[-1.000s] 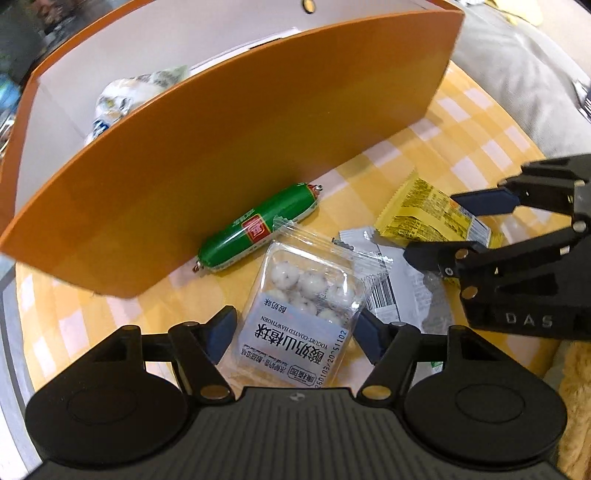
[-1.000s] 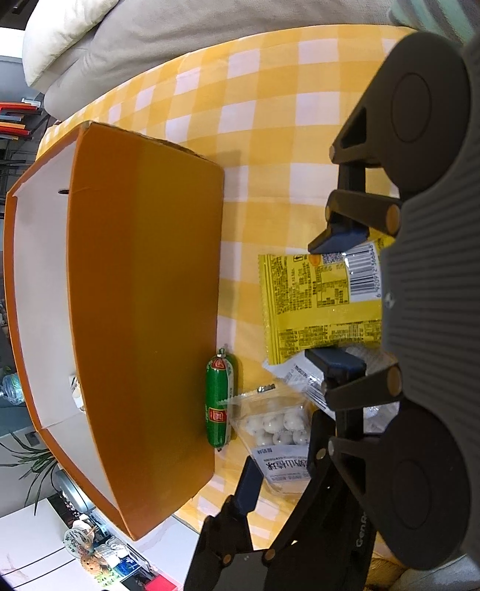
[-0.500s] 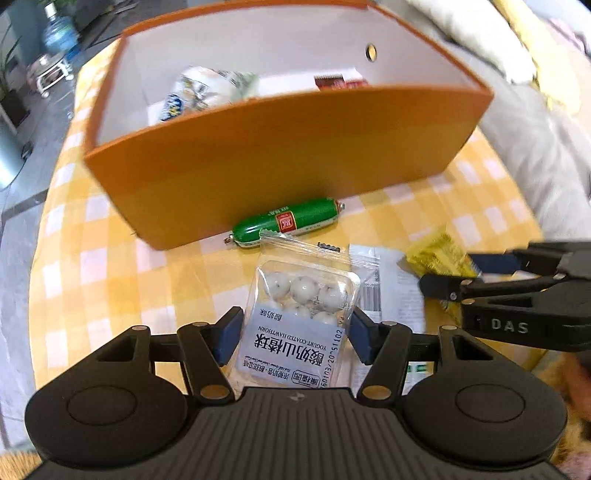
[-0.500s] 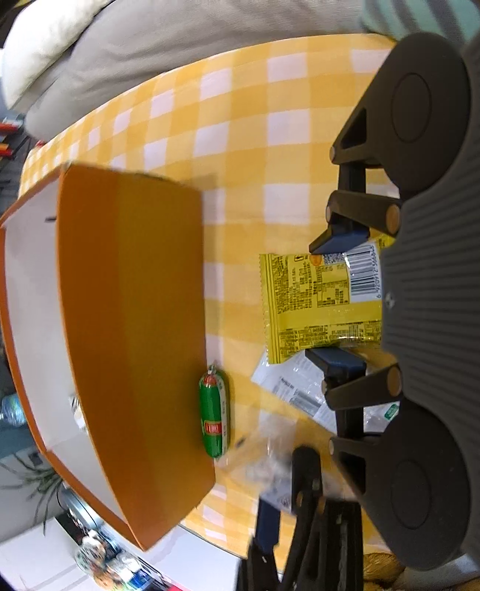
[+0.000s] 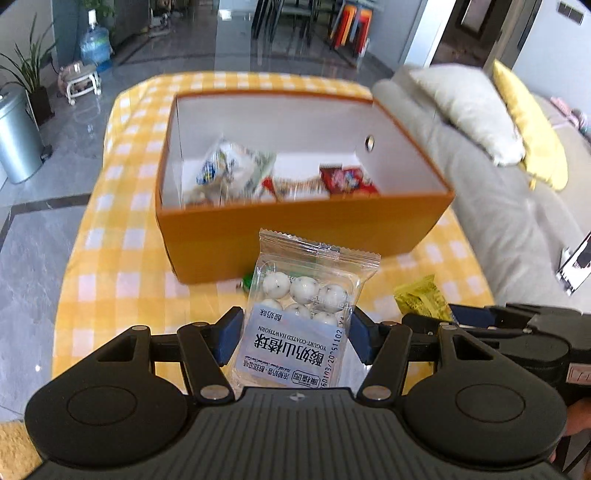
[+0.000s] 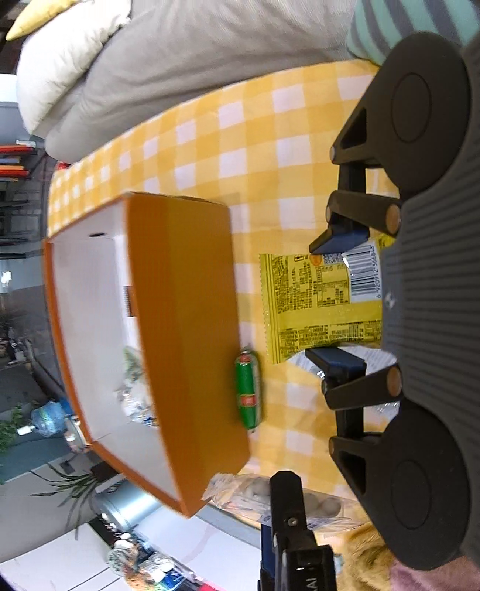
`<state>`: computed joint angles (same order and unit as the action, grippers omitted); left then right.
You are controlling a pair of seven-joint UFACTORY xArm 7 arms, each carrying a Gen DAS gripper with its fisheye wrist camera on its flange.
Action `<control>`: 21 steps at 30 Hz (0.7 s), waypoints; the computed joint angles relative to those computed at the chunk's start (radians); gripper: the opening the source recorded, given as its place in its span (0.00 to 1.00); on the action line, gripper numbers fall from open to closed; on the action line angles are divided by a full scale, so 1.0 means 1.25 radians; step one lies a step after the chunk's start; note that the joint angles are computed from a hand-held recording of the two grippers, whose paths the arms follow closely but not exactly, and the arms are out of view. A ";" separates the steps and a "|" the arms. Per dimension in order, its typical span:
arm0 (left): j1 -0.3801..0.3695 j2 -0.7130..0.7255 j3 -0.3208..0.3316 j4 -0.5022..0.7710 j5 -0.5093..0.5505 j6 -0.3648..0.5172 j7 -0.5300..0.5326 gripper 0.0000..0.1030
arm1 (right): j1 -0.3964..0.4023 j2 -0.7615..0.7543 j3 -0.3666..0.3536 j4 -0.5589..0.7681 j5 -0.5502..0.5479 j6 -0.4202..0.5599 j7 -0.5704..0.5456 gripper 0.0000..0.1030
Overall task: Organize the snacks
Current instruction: 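Carry both packets into the orange box and open both tools to drop them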
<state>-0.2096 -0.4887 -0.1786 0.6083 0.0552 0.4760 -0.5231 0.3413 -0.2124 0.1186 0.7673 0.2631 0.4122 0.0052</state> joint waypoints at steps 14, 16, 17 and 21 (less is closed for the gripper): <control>0.048 0.062 -0.003 0.142 0.069 -0.005 0.043 0.67 | 0.001 -0.021 -0.007 0.086 -0.031 -0.044 -0.006 0.49; 0.044 0.073 0.007 0.160 0.067 -0.004 0.060 0.67 | 0.001 0.000 -0.009 0.117 -0.031 -0.046 -0.019 0.49; 0.044 0.082 0.010 0.172 0.067 -0.003 0.068 0.67 | 0.001 0.010 -0.010 0.134 -0.029 -0.044 -0.027 0.49; 0.062 0.113 0.007 0.213 0.092 0.000 0.070 0.67 | -0.007 0.054 -0.004 0.196 -0.037 -0.045 -0.050 0.49</control>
<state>-0.1321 -0.3473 -0.1696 0.8751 0.1704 0.4764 -0.4359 0.3328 -0.1450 0.1138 1.0126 0.2169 0.3559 -0.0572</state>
